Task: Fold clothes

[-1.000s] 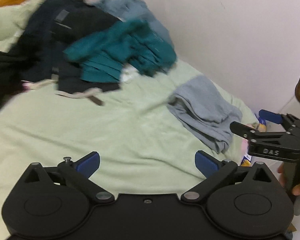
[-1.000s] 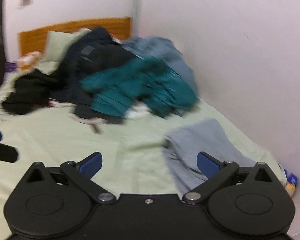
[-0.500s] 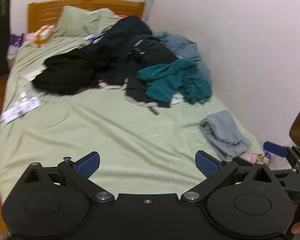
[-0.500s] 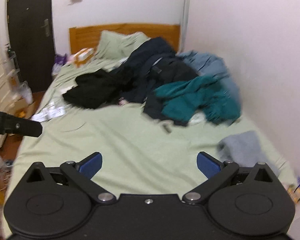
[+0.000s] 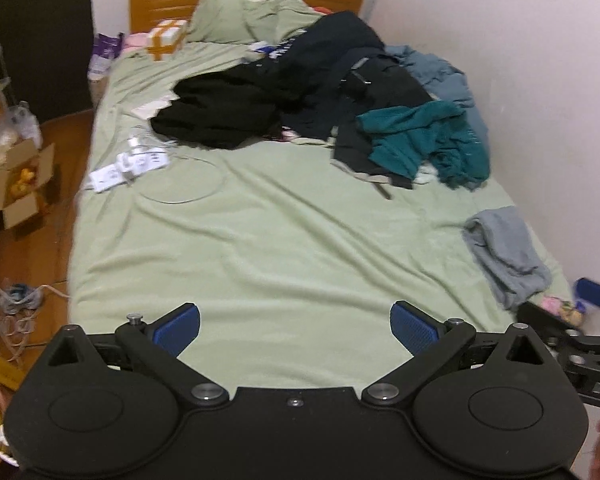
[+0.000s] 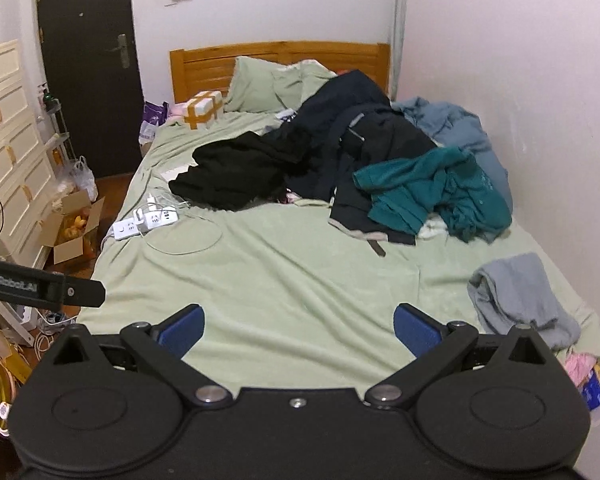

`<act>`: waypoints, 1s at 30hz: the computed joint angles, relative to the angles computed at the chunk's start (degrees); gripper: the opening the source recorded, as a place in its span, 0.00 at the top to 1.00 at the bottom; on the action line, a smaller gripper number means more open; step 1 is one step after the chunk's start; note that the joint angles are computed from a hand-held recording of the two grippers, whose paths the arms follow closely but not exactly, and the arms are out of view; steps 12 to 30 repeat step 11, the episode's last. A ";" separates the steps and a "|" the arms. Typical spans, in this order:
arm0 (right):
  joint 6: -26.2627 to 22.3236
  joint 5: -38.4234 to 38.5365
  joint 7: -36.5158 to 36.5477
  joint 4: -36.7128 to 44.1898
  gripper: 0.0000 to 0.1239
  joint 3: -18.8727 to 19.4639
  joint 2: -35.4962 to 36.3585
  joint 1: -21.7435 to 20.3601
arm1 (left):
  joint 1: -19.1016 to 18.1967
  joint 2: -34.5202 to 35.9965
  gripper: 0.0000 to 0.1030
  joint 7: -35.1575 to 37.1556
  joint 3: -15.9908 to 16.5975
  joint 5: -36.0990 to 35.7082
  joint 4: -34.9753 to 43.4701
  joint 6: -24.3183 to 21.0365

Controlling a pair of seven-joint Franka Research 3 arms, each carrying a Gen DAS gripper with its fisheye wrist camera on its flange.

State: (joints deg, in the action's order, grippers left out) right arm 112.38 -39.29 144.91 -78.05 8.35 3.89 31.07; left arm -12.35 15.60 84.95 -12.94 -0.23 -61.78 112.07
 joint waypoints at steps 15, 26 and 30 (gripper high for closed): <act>-3.10 -1.00 0.98 3.48 0.17 -0.21 1.98 1.61 | 2.17 -3.64 0.02 1.52 0.28 -2.68 -5.19 3.96; -3.10 -1.00 0.98 3.48 0.17 -0.21 1.98 1.61 | 2.17 -3.64 0.02 1.52 0.28 -2.68 -5.19 3.96; -3.10 -1.00 0.98 3.48 0.17 -0.21 1.98 1.61 | 2.17 -3.64 0.02 1.52 0.28 -2.68 -5.19 3.96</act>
